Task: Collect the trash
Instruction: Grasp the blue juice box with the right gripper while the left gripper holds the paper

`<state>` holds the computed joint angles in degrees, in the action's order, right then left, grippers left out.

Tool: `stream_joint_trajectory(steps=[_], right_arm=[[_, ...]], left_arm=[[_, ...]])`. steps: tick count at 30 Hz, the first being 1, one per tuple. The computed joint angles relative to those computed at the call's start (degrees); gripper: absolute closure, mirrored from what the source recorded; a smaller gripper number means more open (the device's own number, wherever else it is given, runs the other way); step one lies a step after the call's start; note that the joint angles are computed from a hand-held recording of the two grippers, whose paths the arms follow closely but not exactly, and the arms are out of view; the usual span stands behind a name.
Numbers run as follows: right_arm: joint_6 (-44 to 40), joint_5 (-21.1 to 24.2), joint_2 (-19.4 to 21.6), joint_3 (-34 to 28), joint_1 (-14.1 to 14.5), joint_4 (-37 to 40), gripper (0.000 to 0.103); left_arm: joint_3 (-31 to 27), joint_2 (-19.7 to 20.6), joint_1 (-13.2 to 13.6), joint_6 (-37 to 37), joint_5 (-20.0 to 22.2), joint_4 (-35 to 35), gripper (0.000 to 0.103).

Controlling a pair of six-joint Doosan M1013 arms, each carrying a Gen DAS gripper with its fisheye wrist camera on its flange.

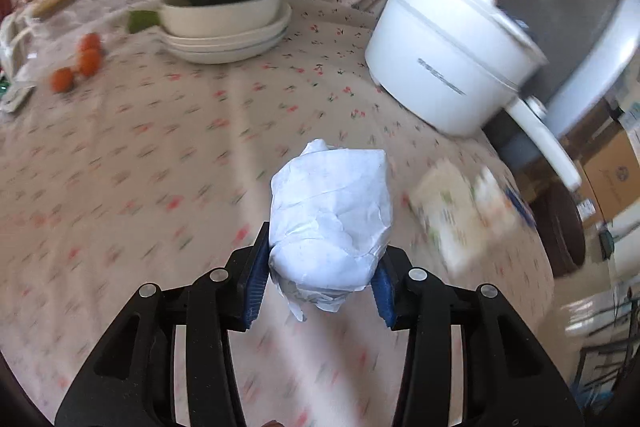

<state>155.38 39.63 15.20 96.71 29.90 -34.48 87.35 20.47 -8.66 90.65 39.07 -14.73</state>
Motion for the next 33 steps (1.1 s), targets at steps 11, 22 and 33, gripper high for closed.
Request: stream_joint_trajectory(steps=[11,22,33], right_arm=[[-29.6,-6.2,10.5,-10.6,-4.6,-6.4,0.017],[-49.5,-9.4,15.9,-15.9,-7.6,7.6,0.048],[-42.8,-12.2,16.5,-17.3,-8.9,13.2,0.091]], left_arm=[[9.3,-8.3,3.0,10.2,1.8,-9.3,0.060],[8.0,-5.8,4.5,11.0,4.4,-11.1,0.059],[8.4,-5.6,5.1,9.1,2.5,-10.6,0.059]])
